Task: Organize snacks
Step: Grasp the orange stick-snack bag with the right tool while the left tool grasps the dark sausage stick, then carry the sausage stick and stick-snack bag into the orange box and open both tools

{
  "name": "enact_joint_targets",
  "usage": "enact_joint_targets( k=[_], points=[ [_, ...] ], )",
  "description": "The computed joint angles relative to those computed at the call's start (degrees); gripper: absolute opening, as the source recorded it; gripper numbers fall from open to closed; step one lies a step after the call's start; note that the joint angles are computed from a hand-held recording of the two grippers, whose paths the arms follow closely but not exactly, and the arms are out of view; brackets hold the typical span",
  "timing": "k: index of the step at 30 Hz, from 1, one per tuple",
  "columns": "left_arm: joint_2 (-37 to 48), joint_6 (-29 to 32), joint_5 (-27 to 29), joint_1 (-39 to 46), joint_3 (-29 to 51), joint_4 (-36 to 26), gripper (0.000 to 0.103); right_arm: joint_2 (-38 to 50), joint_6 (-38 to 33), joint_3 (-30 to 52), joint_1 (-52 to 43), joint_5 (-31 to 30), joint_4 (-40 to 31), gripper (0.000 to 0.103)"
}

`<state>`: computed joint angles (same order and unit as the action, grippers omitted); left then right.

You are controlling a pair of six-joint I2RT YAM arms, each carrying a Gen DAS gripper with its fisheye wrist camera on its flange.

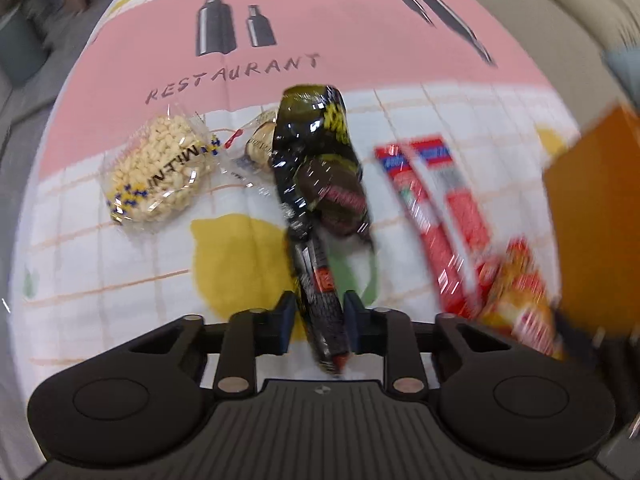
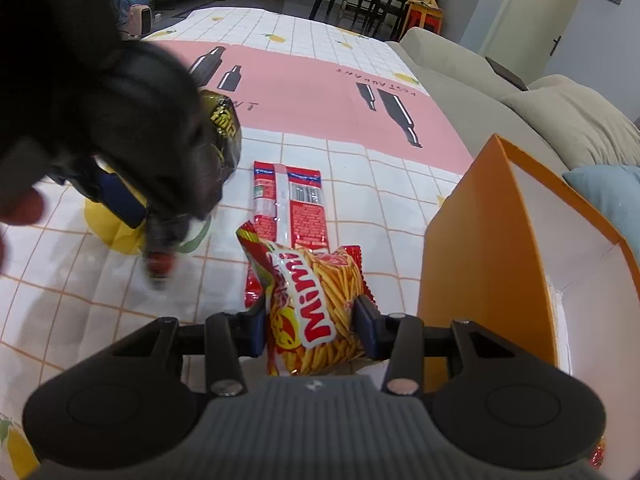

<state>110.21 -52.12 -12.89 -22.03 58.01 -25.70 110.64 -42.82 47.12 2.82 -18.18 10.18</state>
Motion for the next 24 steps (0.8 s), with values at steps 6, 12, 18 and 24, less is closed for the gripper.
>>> enact_joint_targets(
  k=[6, 12, 18, 24],
  points=[
    [-4.47, 4.09, 0.26, 0.80, -8.32, 6.88, 0.027, -0.25, -1.51, -1.20, 0.26, -0.29, 0.96, 0.043],
    [-3.23, 7.37, -5.60, -1.40, -10.79, 13.36, 0.031, -0.55, -2.09, -2.12, 0.22, -0.60, 1.94, 0.044],
    [-3.36, 6.40, -7.41, -2.57, -12.47, 16.10, 0.026, -0.08, -3.97, -3.45, 0.33, -0.73, 4.29, 0.045],
    [-5.05, 2.58, -6.38, -4.22, -13.59, 15.19, 0.025, -0.68, -3.90, -3.18, -0.07, -1.34, 3.18, 0.041]
  ],
)
